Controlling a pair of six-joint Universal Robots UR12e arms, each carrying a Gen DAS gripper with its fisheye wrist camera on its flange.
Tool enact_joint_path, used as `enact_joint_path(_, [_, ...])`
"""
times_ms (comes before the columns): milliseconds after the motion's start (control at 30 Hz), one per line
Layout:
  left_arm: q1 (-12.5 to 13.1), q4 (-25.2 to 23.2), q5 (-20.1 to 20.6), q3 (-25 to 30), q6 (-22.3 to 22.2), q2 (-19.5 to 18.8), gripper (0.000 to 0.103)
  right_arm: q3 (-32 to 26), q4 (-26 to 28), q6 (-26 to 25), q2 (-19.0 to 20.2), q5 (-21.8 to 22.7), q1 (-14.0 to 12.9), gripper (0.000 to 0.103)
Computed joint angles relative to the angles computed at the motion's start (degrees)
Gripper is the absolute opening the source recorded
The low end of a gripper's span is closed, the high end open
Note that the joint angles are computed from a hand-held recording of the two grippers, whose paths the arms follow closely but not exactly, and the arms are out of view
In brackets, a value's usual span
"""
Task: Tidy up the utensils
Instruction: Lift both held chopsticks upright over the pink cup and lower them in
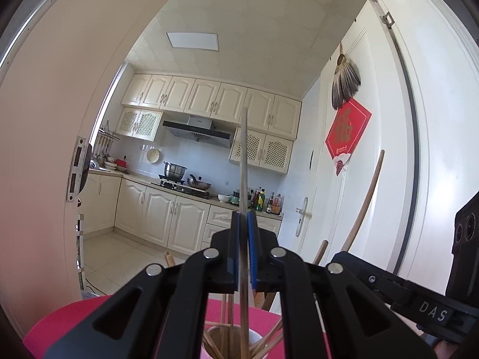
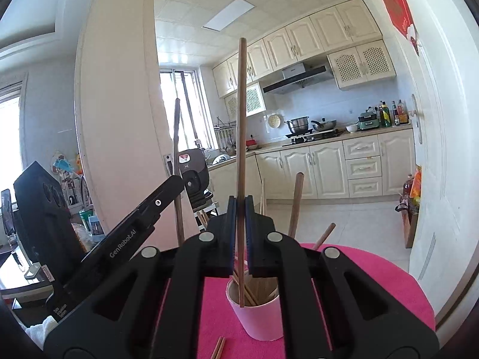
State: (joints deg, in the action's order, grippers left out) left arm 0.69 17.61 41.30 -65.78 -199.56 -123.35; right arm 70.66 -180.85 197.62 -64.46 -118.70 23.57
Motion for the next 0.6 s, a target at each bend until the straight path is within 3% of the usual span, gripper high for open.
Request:
enact_joint_path(300, [-2.2,0.1,5.0,3.8,-1.3,-3.0,0.006,0.6,-0.5,-0.8,-0.1,-0.5,-0.7,0.006])
enact_joint_path(600, [-3.1,-1.1,7.1,2.9,2.8,-3.5,0.006,0.9,1.0,0.5,0.0,0.7,-1.3,0.006])
